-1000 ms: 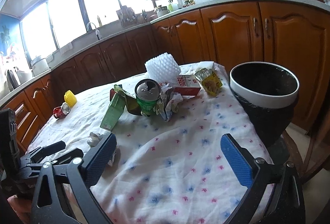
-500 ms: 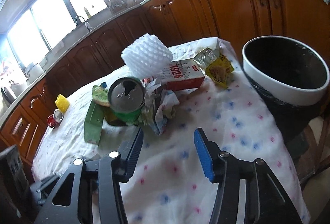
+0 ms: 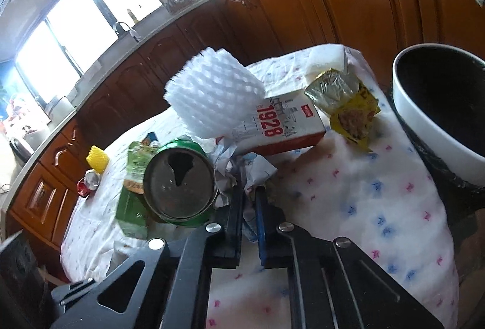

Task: Collect trash
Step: 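Reach the left tool to the crumpled white wrapper and close on it, then carry the wrapper with the left tool over the bin and open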

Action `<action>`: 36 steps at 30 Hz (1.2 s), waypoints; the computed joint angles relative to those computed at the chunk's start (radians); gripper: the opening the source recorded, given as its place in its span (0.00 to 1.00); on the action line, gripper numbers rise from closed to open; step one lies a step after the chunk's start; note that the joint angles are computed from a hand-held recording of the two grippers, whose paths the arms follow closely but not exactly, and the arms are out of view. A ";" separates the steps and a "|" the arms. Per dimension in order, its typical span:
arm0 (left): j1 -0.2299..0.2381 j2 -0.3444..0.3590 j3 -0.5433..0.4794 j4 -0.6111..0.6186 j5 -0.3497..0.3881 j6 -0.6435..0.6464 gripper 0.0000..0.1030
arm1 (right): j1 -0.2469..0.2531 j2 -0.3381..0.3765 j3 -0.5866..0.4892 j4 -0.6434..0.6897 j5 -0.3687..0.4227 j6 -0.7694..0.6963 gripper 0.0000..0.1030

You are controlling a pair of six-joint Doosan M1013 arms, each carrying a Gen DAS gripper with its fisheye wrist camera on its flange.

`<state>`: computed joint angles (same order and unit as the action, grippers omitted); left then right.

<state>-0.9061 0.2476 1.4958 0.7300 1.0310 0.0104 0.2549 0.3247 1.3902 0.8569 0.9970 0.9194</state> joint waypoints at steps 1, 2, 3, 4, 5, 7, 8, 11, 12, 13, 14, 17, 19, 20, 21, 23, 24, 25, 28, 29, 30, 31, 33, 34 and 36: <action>0.001 -0.001 -0.001 0.003 -0.009 0.002 0.17 | -0.006 -0.007 0.007 0.004 0.001 -0.010 0.07; 0.000 -0.002 -0.001 0.007 -0.018 0.002 0.17 | -0.014 -0.013 0.014 0.012 0.007 -0.019 0.07; -0.001 -0.001 -0.005 0.014 -0.027 0.006 0.17 | -0.017 -0.014 0.014 0.013 0.011 -0.019 0.07; -0.004 -0.001 -0.007 0.021 -0.034 0.007 0.17 | -0.026 -0.022 0.023 0.014 0.011 -0.023 0.07; -0.006 0.002 -0.015 0.028 -0.044 0.018 0.17 | -0.034 -0.029 0.032 0.016 0.010 -0.026 0.07; -0.007 0.012 -0.033 0.032 -0.059 0.043 0.17 | -0.048 -0.040 0.042 0.020 0.011 -0.027 0.07; -0.007 0.016 -0.041 0.033 -0.067 0.057 0.17 | -0.056 -0.047 0.051 0.023 0.008 -0.030 0.07; -0.003 0.031 -0.067 0.026 -0.088 0.101 0.17 | -0.085 -0.059 0.062 0.031 0.007 -0.028 0.07; -0.001 0.034 -0.073 0.024 -0.094 0.110 0.17 | -0.090 -0.062 0.066 0.033 0.005 -0.028 0.07; 0.001 0.039 -0.083 0.021 -0.101 0.124 0.17 | -0.098 -0.065 0.070 0.036 0.000 -0.026 0.07; 0.003 0.045 -0.092 0.018 -0.106 0.137 0.17 | -0.107 -0.068 0.073 0.040 -0.006 -0.027 0.07; 0.009 0.063 -0.123 0.009 -0.118 0.173 0.17 | -0.125 -0.073 0.080 0.058 -0.017 -0.021 0.07; 0.013 0.073 -0.140 0.008 -0.119 0.192 0.17 | -0.134 -0.074 0.083 0.068 -0.021 -0.021 0.07; 0.013 0.076 -0.148 0.012 -0.119 0.198 0.17 | -0.139 -0.074 0.083 0.072 -0.024 -0.023 0.07; 0.013 0.078 -0.155 0.018 -0.119 0.202 0.17 | -0.143 -0.074 0.083 0.076 -0.023 -0.024 0.07; 0.013 0.078 -0.161 0.024 -0.127 0.200 0.17 | -0.148 -0.074 0.083 0.084 -0.022 -0.024 0.07; 0.015 0.076 -0.163 0.021 -0.138 0.198 0.17 | -0.152 -0.073 0.081 0.089 -0.024 -0.028 0.07; 0.017 0.075 -0.164 0.016 -0.148 0.196 0.17 | -0.153 -0.074 0.082 0.093 -0.026 -0.031 0.07; 0.024 0.083 -0.184 0.005 -0.151 0.205 0.17 | -0.164 -0.072 0.077 0.113 -0.031 -0.040 0.07; 0.025 0.090 -0.194 0.003 -0.150 0.208 0.17 | -0.168 -0.070 0.072 0.120 -0.034 -0.042 0.07; 0.028 0.096 -0.205 -0.002 -0.152 0.217 0.17 | -0.172 -0.071 0.070 0.124 -0.039 -0.046 0.07; 0.031 0.101 -0.214 -0.005 -0.152 0.224 0.17 | -0.175 -0.068 0.065 0.126 -0.044 -0.049 0.07; 0.036 0.110 -0.231 -0.012 -0.159 0.233 0.17 | -0.185 -0.070 0.063 0.127 -0.051 -0.055 0.07; 0.042 0.119 -0.248 -0.018 -0.163 0.245 0.17 | -0.188 -0.067 0.055 0.123 -0.057 -0.050 0.07; 0.048 0.135 -0.277 -0.019 -0.160 0.267 0.17 | -0.194 -0.059 0.042 0.116 -0.067 -0.043 0.07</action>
<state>-0.8581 0.3823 1.2191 0.7106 0.8712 0.2777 0.0611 0.2653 1.4322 0.9731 0.9302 0.8766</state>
